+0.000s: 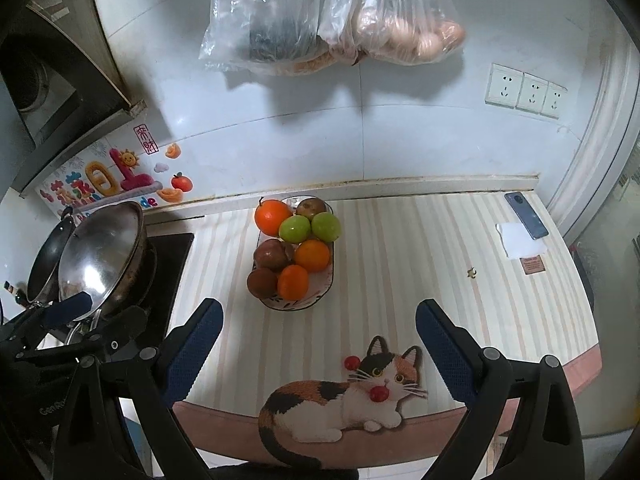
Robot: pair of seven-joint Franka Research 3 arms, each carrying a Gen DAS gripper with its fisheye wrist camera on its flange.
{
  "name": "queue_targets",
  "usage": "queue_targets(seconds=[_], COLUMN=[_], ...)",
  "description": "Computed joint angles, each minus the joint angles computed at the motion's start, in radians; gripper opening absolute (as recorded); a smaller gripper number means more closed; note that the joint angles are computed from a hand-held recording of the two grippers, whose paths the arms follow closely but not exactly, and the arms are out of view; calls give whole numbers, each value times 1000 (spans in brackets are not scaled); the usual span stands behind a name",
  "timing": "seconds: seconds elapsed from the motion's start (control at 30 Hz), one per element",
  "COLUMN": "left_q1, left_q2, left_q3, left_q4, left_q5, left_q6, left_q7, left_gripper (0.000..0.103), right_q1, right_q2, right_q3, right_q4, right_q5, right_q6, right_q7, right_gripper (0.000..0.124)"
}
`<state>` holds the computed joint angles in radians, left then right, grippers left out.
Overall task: Organize fruits
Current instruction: 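Lift both grippers back toward the cat mat, then grasp a cherry tomato with the right gripper while the left gripper grasps another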
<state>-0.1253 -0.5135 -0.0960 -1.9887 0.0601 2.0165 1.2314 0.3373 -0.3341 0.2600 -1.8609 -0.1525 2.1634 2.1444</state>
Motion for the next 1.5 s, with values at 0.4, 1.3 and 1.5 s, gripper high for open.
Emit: queue_targets(seconds=[0.4, 1.3, 1.5], left_q1=[4, -81, -91], left_q2=[60, 470, 525], left_q3=[-15, -111, -120], left_q4=[-12, 43, 91], left_q5=[11, 23, -5], left_q6=[44, -35, -51], left_q7=[-16, 14, 28], left_gripper=[101, 100, 100], right_q1=[-11, -41, -29], right_q2=[6, 126, 137], right_q3=[-46, -153, -145], right_q4=[-65, -472, -476], right_q5=[85, 375, 379], right_q6=[1, 139, 195], right_q7=[9, -159, -200], right_gripper=[99, 46, 32])
